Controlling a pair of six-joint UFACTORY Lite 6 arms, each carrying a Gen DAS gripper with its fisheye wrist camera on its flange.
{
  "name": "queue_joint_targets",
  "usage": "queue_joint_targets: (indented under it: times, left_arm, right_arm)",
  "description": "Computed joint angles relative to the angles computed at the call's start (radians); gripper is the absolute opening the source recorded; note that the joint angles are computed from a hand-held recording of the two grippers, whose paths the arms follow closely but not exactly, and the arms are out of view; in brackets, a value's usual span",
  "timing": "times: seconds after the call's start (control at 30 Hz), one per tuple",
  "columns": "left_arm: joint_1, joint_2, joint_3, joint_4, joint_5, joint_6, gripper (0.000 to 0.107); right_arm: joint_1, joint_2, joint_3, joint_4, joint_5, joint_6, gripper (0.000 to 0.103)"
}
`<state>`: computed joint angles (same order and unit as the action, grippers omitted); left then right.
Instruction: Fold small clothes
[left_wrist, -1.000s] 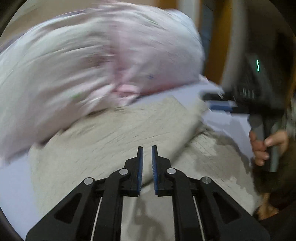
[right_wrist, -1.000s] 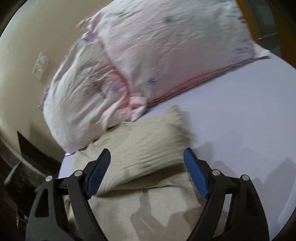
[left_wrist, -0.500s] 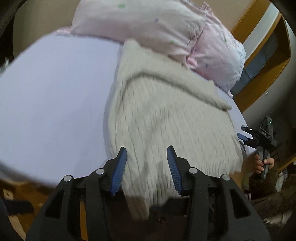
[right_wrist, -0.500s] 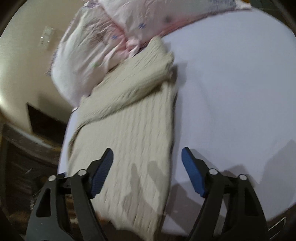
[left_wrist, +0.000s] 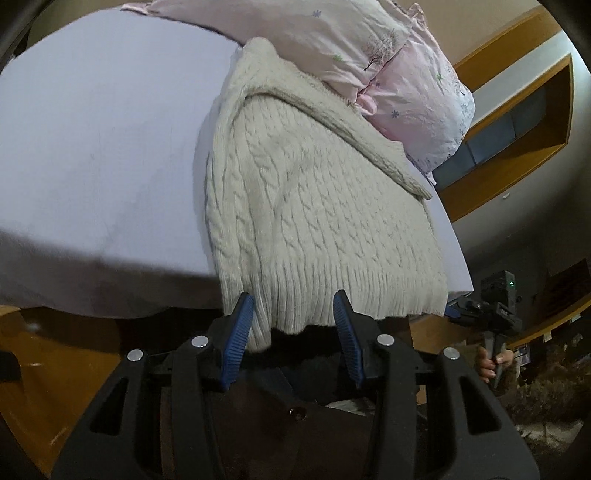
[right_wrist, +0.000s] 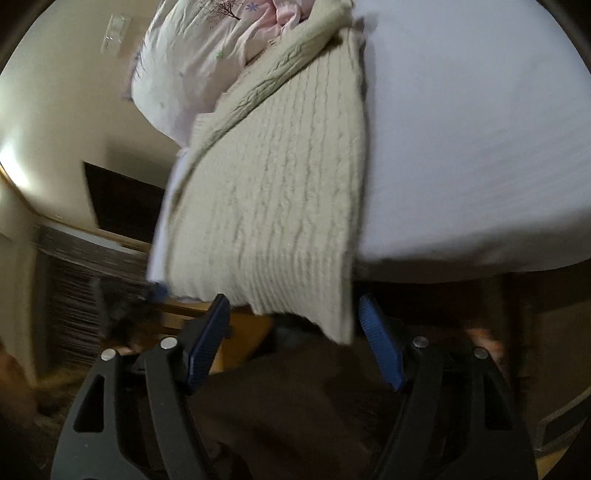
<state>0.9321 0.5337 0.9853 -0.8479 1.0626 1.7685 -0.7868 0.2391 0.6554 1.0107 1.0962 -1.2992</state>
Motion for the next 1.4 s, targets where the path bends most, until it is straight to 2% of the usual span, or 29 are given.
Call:
queue_joint_targets:
  times: [0.03,0.07,0.1,0.13,0.23,0.27,0.37,0.47,0.5,0.53,0.6,0.63,0.67,0.7,0.73,0.8,0.87,0.9,1.0,1.03,1.1,1.13,1.17,1.27,1.33,1.4]
  left_arm:
    - [0.002,0.011,0.007,0.001,0.006,-0.007,0.046]
    - [0.005,0.027,0.02,0.002,0.025,-0.014,0.046]
    - [0.002,0.035,0.025,-0.004,0.03,-0.019,0.046]
    - [-0.003,0.045,0.031,-0.009,0.029,-0.025,0.044]
    - [-0.01,0.084,0.064,0.008,0.055,-0.058,0.005]
    - [-0.003,0.101,0.093,0.021,0.115,-0.076,0.005]
    - [-0.009,0.03,0.09,-0.002,0.187,-0.05,0.004]
    - [-0.067,-0.068,0.127,-0.094,0.229,-0.06,0.004]
    - [-0.098,-0.087,0.161,-0.14,0.238,-0.075,0.0]
    - [-0.135,-0.098,0.207,-0.198,0.236,-0.096,0.0]
    - [-0.237,-0.043,0.393,-0.304,0.214,-0.192,0.0]
    - [-0.294,0.003,0.498,-0.327,0.183,-0.266,0.0]
    - [-0.369,0.062,0.602,-0.368,0.111,-0.346,0.0]
    - [-0.431,0.137,0.707,-0.39,0.051,-0.427,0.0]
    - [-0.472,0.219,0.812,-0.376,0.034,-0.53,0.0]
    - [-0.499,0.339,0.977,-0.297,0.11,-0.658,0.0]
    - [-0.482,0.343,0.974,-0.221,0.218,-0.621,0.0]
    - [-0.466,0.303,0.911,-0.199,0.244,-0.578,0.0]
    - [-0.364,0.111,0.609,-0.155,0.268,-0.413,0.0]
    - [-0.326,0.062,0.529,-0.143,0.264,-0.38,0.002]
    - [-0.242,-0.034,0.367,-0.101,0.251,-0.306,0.025]
    - [-0.223,-0.053,0.316,-0.085,0.238,-0.291,0.057]
    - [-0.207,-0.07,0.258,-0.059,0.213,-0.28,0.069]
    - [-0.225,-0.047,0.172,-0.047,0.148,-0.273,0.069]
    - [-0.254,0.002,0.166,-0.045,0.115,-0.296,0.069]
    - [-0.305,0.013,0.133,-0.08,0.041,-0.29,0.069]
  right_arm:
    - [0.007,0.032,0.011,0.013,0.011,-0.016,0.029]
    - [0.016,0.065,0.019,0.027,0.029,-0.033,0.016]
    - [0.02,0.089,0.028,0.038,0.048,-0.046,0.012]
    - [0.014,0.096,0.035,0.042,0.064,-0.057,0.012]
    - [-0.005,0.046,0.051,0.04,0.123,-0.056,0.011]
    - [-0.015,0.018,0.058,0.043,0.149,-0.052,0.01]
    - [-0.004,-0.042,0.135,0.09,0.204,-0.028,0.01]
    - [0.045,-0.014,0.304,0.178,0.219,0.005,0.01]
    - [0.064,0.024,0.388,0.198,0.219,0.035,0.01]
    - [0.083,0.081,0.491,0.215,0.223,0.072,0.01]
    - [0.142,0.22,0.7,0.328,0.163,0.141,0.01]
    - [0.166,0.304,0.805,0.38,0.133,0.176,0.01]
    - [0.198,0.397,0.91,0.447,0.062,0.213,0.01]
    - [0.225,0.482,1.014,0.472,-0.011,0.268,0.01]
    - [0.248,0.565,1.119,0.456,-0.044,0.326,0.01]
    - [0.279,0.736,1.328,0.409,-0.086,0.489,0.01]
    - [0.278,0.862,1.491,0.322,-0.003,0.578,0.01]
    - [0.274,0.874,1.511,0.291,0.016,0.578,0.01]
    - [0.242,0.817,1.391,0.351,0.063,0.494,0.01]
    - [0.237,0.804,1.368,0.364,0.071,0.475,0.01]
    - [0.238,0.769,1.325,0.371,0.072,0.44,0.01]
    - [0.25,0.767,1.327,0.372,0.064,0.443,0.01]
    - [0.249,0.76,1.325,0.362,0.064,0.445,0.01]
    - [0.27,0.77,1.358,0.348,0.054,0.472,0.01]
    - [0.281,0.76,1.338,0.359,0.044,0.464,0.01]
    - [0.281,0.727,1.292,0.369,0.045,0.439,0.01]
